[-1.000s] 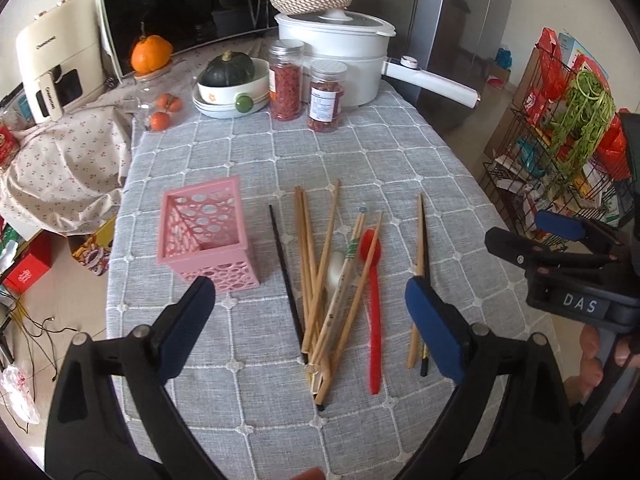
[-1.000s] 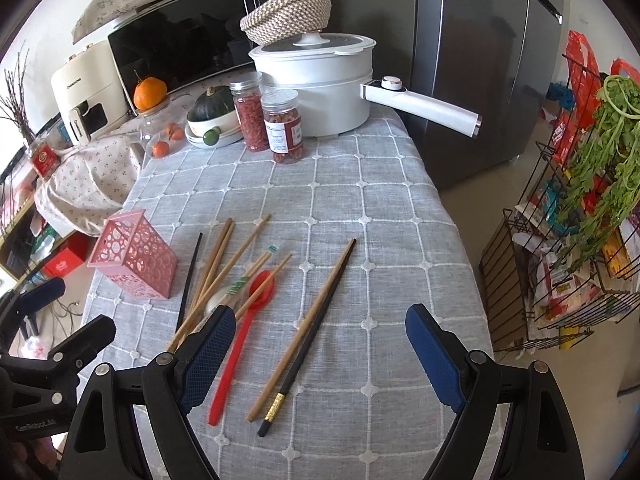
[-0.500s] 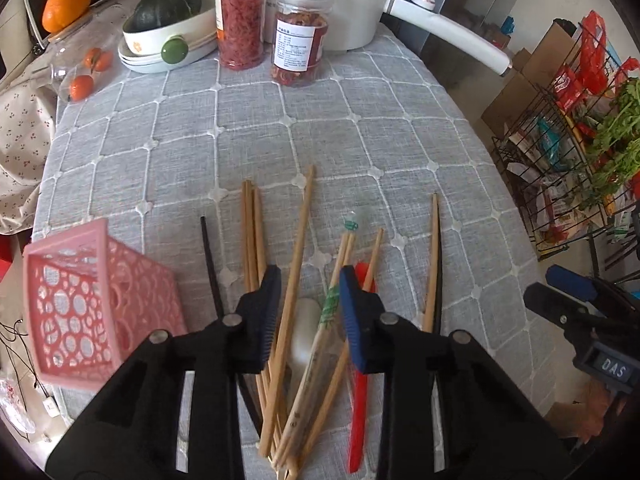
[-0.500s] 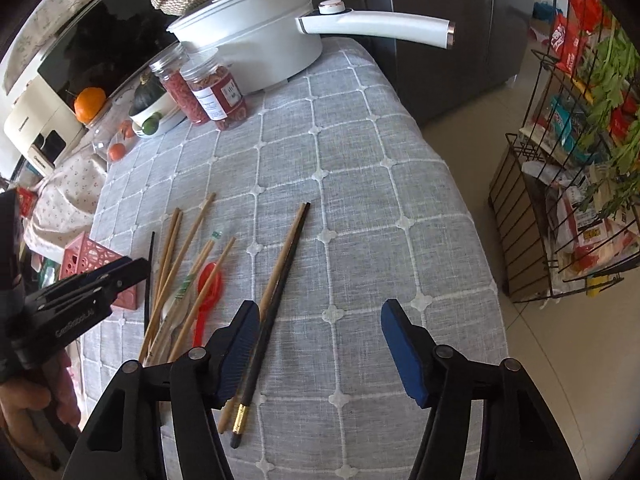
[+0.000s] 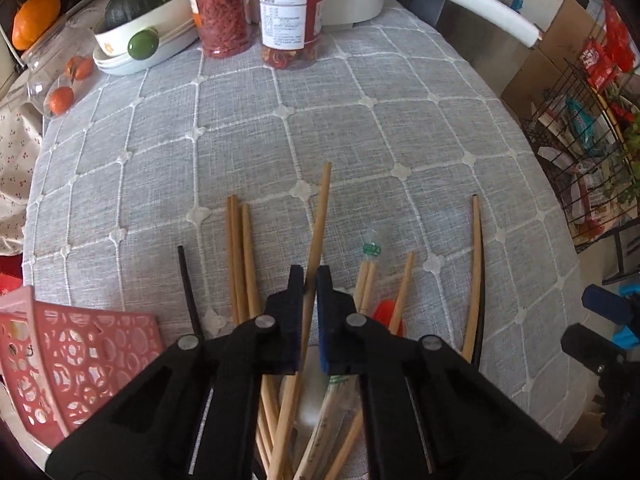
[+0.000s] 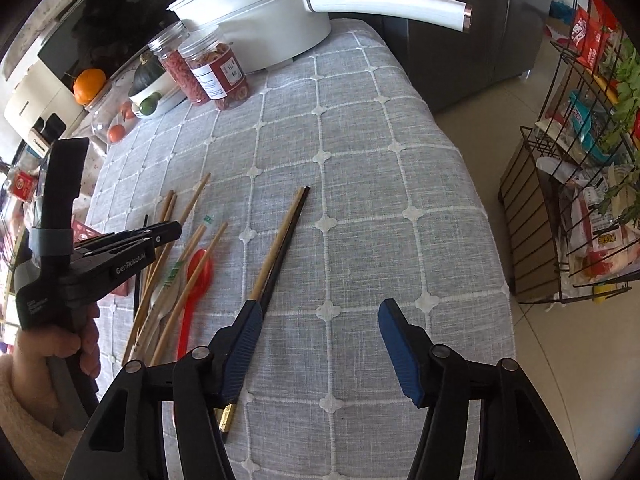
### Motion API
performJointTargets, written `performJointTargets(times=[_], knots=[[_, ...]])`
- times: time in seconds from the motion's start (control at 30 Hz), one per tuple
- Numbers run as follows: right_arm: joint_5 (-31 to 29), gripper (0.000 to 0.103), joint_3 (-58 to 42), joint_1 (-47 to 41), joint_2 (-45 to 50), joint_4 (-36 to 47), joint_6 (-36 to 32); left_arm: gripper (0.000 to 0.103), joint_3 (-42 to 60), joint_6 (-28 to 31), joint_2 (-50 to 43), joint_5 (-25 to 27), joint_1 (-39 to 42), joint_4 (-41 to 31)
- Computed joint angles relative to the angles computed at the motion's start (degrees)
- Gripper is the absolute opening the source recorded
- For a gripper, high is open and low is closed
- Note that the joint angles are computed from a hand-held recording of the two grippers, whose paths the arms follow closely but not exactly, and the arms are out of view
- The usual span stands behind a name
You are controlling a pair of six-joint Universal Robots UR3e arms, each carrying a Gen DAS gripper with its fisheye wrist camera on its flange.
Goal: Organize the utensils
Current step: 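Grasp a wooden chopstick with the left tool while the right tool grasps another wooden chopstick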
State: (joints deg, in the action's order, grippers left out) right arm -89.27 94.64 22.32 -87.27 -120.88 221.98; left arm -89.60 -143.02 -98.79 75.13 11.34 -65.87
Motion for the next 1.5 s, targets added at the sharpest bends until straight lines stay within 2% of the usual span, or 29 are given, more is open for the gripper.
performJointTargets(times=[0.1, 0.2, 0.4, 0.5, 0.67, 0.73, 0.83, 1.03, 1.23, 1.3, 1.37, 1.5], knots=[[-0.24, 0.062, -0.8, 0.36, 0.94, 0.21, -0.03, 0.007, -1.72, 3.66, 5.18, -2.67, 2.08, -2.45], [-0.19, 0.061, -1.71, 0.61, 2.27, 0.06, 0.29, 0.006, -1.09, 7.96, 9.95, -6.32, 6.21, -8.4], [2.34, 0.039, -4.71, 1.54, 6.47, -1.5, 0.55, 0.006, 0.9, 16.82, 18.62, -13.69, 16.59, -23.58], [4.84, 0.027, -5.69, 1.49, 8.72, -3.69, 0.45, 0.006, 0.11, 20.73, 22.56, -16.51, 21.44, -27.89], [9.11, 0.018, -5.58, 0.37, 11.94, -7.87, 2.43, 0.005, -1.96, 29.79, 28.89, -22.93, 31.28, -36.16], [11.17, 0.014, -5.06, -0.26, 13.24, -9.81, 3.68, 0.0, -1.64, 31.41, 29.06, -23.81, 33.14, -38.04], [12.43, 0.012, -4.87, -0.56, 14.93, -11.4, 5.09, 0.0, -0.19, 34.69, 29.26, -25.23, 35.69, -42.04], [9.45, 0.011, -9.49, 0.41, 18.16, -7.81, 7.18, 0.0, 1.74, 38.66, 27.97, -24.45, 38.54, -46.63], [3.45, 0.01, -19.65, 3.23, 23.12, 0.28, 5.97, 0.001, 1.29, 33.77, 24.62, -22.2, 35.72, -42.38], [1.65, 0.009, -23.3, 4.25, 24.76, 3.4, 5.3, 0.01, 0.89, 30.35, 23.42, -20.96, 33.08, -38.87], [1.45, 0.008, -24.41, 4.41, 25.06, 4.92, 5.15, 0.026, 0.7, 26.36, 21.8, -19.23, 29.48, -34.97], [3.04, 0.007, -18.72, 3.43, 20.65, 0.94, 5.01, 0.026, 1.39, 17.15, 16.78, -13.99, 20.85, -25.85]])
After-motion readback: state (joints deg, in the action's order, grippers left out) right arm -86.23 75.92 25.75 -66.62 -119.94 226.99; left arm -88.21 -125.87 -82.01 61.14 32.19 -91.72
